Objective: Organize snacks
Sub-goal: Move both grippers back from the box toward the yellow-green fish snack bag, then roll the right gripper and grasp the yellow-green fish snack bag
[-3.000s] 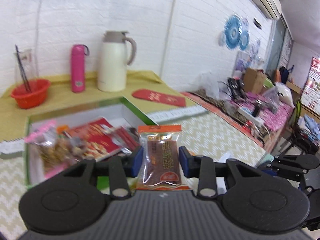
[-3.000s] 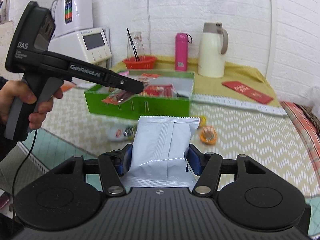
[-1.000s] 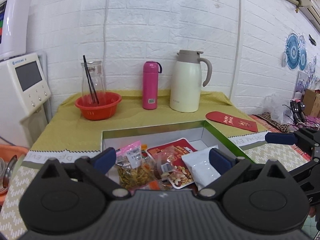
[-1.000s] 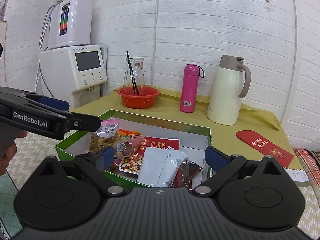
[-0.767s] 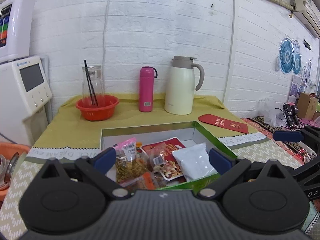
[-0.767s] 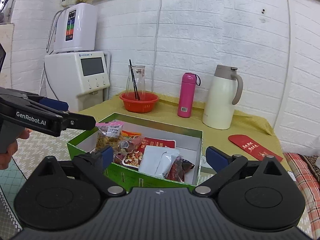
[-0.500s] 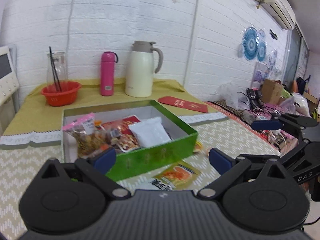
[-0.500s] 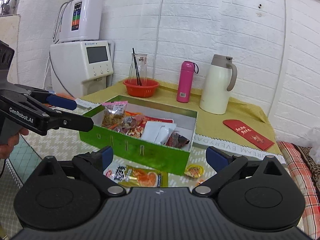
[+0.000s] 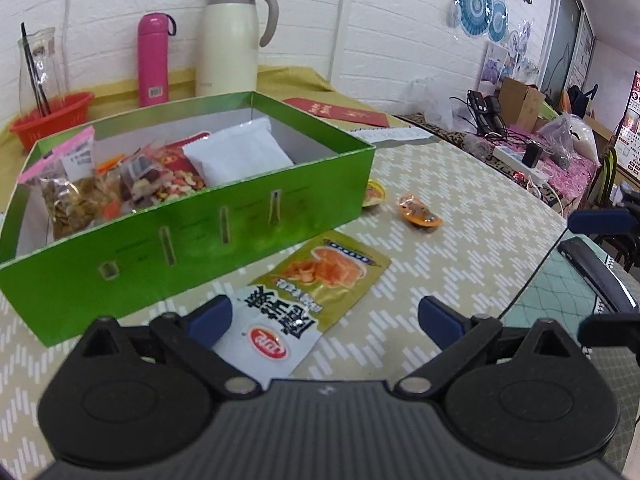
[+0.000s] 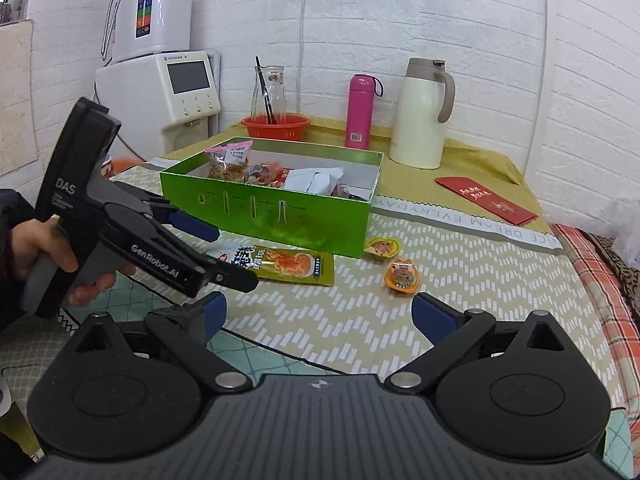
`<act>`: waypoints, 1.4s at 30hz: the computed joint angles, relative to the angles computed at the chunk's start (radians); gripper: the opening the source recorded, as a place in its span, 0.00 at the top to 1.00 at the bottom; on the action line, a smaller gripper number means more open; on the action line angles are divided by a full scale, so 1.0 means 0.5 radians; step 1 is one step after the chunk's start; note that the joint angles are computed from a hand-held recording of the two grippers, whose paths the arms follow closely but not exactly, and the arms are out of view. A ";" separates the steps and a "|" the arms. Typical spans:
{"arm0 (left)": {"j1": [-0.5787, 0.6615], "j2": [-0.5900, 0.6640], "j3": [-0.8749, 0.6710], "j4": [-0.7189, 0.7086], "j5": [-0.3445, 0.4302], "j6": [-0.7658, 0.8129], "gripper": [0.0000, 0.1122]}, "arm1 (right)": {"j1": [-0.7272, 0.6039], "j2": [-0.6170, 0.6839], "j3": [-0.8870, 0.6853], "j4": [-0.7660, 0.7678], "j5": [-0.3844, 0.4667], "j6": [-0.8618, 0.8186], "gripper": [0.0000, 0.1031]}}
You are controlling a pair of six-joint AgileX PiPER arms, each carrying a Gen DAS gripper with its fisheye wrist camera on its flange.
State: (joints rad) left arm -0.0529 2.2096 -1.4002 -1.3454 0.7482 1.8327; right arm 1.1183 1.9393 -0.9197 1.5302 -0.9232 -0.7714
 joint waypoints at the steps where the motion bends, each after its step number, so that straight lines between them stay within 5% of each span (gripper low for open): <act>1: -0.022 0.037 -0.068 0.045 -0.032 -0.077 0.12 | 0.002 0.004 0.012 -0.001 0.010 0.033 0.00; 6: -0.056 0.157 -0.273 0.232 -0.083 -0.266 0.12 | 0.009 0.015 0.061 0.001 0.021 0.118 0.00; 13: -0.032 0.102 -0.246 0.507 0.314 -0.321 0.12 | -0.018 0.015 0.129 -0.016 0.022 0.215 0.00; 18: 0.076 -0.078 0.167 0.106 0.192 -0.115 0.12 | -0.051 -0.034 0.205 -0.070 0.029 0.323 0.00; 21: 0.160 -0.135 0.300 0.046 0.285 -0.087 0.12 | -0.170 -0.065 0.212 -0.234 0.151 0.376 0.00; 27: 0.163 -0.137 0.343 0.047 0.311 0.041 0.12 | -0.589 -0.004 0.103 -0.933 0.726 1.119 0.00; 30: 0.139 -0.106 0.328 0.014 0.249 0.051 0.13 | -0.700 0.068 0.036 -1.361 0.882 1.619 0.26; 34: 0.102 -0.084 0.317 -0.071 0.195 0.135 0.15 | -0.776 0.176 -0.088 -1.767 0.977 2.094 0.39; 36: 0.074 -0.092 0.334 -0.115 0.140 0.215 0.15 | -0.792 0.218 -0.145 -1.850 0.979 2.230 0.44; 40: 0.041 -0.113 0.386 -0.249 0.016 0.383 0.18 | -0.823 0.267 -0.235 -1.871 1.029 2.309 0.80; 42: 0.053 -0.105 0.376 -0.279 0.007 0.410 0.24 | -0.813 0.267 -0.227 -1.862 0.981 2.322 0.84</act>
State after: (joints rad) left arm -0.0264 2.1572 -1.2123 -1.4848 0.7516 2.0376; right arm 0.7117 2.0727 -1.0331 0.5992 -0.4326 0.3897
